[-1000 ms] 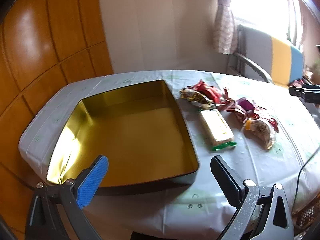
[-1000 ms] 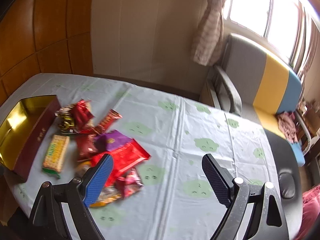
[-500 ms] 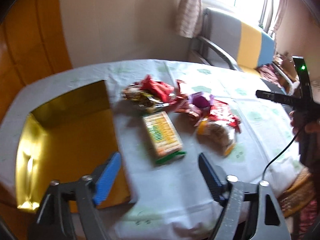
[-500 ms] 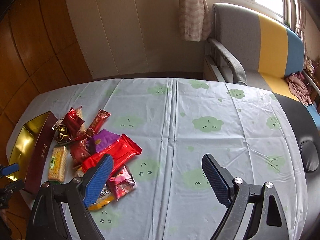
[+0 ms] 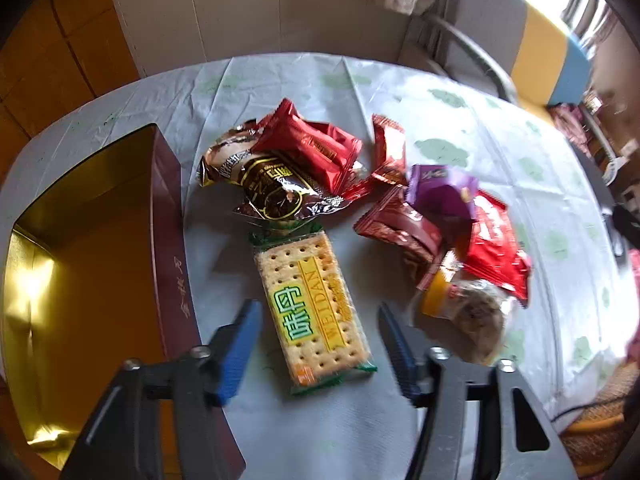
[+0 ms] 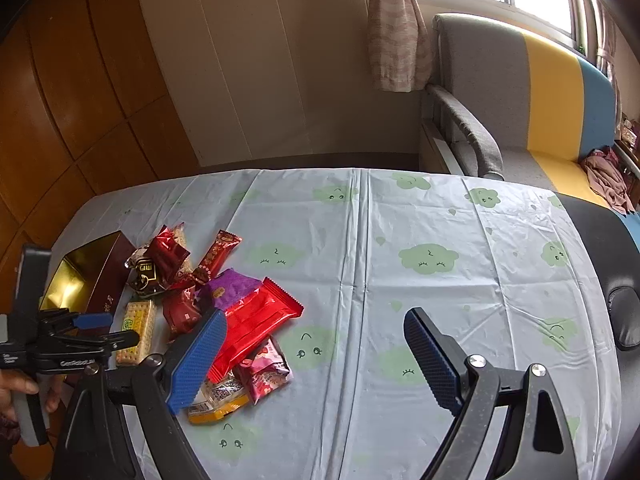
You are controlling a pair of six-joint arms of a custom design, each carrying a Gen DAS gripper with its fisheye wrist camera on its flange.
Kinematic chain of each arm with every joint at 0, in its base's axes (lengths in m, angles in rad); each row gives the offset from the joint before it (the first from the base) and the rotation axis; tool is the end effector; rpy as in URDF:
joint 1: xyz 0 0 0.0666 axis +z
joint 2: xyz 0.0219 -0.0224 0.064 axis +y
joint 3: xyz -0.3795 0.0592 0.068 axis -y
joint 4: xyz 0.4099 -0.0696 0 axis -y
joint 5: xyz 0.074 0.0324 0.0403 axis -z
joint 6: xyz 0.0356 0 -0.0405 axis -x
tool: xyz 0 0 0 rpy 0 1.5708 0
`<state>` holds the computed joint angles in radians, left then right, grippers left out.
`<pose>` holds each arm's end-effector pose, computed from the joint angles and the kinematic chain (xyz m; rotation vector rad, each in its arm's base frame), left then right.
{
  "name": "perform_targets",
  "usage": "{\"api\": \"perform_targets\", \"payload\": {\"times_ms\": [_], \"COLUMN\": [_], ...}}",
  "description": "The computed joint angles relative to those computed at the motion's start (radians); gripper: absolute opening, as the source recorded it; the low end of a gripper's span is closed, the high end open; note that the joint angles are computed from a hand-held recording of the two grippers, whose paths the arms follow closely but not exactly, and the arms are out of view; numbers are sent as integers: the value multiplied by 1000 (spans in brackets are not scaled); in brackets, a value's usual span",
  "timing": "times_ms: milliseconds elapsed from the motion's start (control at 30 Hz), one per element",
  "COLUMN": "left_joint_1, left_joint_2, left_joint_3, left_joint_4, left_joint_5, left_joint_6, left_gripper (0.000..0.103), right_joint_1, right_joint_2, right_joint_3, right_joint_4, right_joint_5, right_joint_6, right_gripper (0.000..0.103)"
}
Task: Organize snacks
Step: 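Reach the left tool to the WEIDAN cracker pack and grasp it, then drop the cracker pack in the box with left tool while right grasps red candy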
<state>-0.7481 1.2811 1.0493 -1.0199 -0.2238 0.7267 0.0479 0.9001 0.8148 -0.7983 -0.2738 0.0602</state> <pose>0.3067 -0.2744 0.3163 -0.0203 2.7563 -0.0689 0.3154 0.0244 0.3514 -0.2513 2.4242 0.3300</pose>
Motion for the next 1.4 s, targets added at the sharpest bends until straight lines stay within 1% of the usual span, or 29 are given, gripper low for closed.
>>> {"api": "perform_targets", "payload": {"times_ms": [133,233,300,333,367,467,500,567,600,633,767,800,867,933,967,1033,1100,1133,1200,1233,1300,1333,1400], "left_joint_1": [7,13,6,0,-8,-38,-61,-97,-128,-154,-240,-253,-261,-252,-246,-255,-250,-255,-241,-228,-202,-185,-133], "left_joint_2": [45,71,84,83,76,46,29,12,3,-2,-19,-23,-42,-68,-69,-112,-153,-198,-249,-301,-379,-405,-479], "left_joint_3": [20,19,17,9,0,-30,-46,-66,-79,-89,-124,-133,-153,-172,-176,-205,-220,-236,-244,-258,-272,-277,-294], "left_joint_4": [-22,-14,1,14,30,79,104,130,140,145,165,174,189,204,214,228,239,243,239,232,210,202,163], "left_joint_5": [-27,-7,-12,-3,2,2,1,-5,-23,-48,-128,-141,-140,-111,-107,-117,-110,-125,-133,-133,-148,-153,-156], "left_joint_6": [-8,-10,-31,-38,-40,-53,-67,-84,-84,-80,-38,-30,-10,13,11,20,21,26,24,33,38,36,35], "left_gripper": [68,68,59,50,48,47,47,47,47,47,47,47,47,47,46,46,46,46,46,46,46,46,46], "right_joint_1": [9,13,15,17,17,16,16,17,18,18,18,19,22,25,28,35,44,48,62,72,105,133,190], "right_joint_2": [0,-2,-3,-3,-3,11,18,31,37,45,74,81,91,100,104,112,115,114,103,99,95,95,105], "right_joint_3": [-2,-4,-5,-5,-5,0,2,6,6,8,11,12,12,12,13,14,12,11,5,5,8,10,22], "right_joint_4": [-4,-3,-1,1,1,-13,-21,-33,-40,-48,-72,-78,-86,-92,-95,-97,-97,-96,-87,-86,-81,-72,-57], "right_joint_5": [3,10,18,23,27,34,37,41,42,40,39,41,43,44,47,56,66,69,69,63,54,55,59], "right_joint_6": [11,13,14,13,12,11,11,13,12,10,1,1,-2,-6,-6,-8,-12,-12,-16,-22,-36,-44,-54], "right_gripper": [92,92,92,92,92,92,92,92,91,88,86,85,82,81,80,76,75,73,67,64,61,61,61]}}
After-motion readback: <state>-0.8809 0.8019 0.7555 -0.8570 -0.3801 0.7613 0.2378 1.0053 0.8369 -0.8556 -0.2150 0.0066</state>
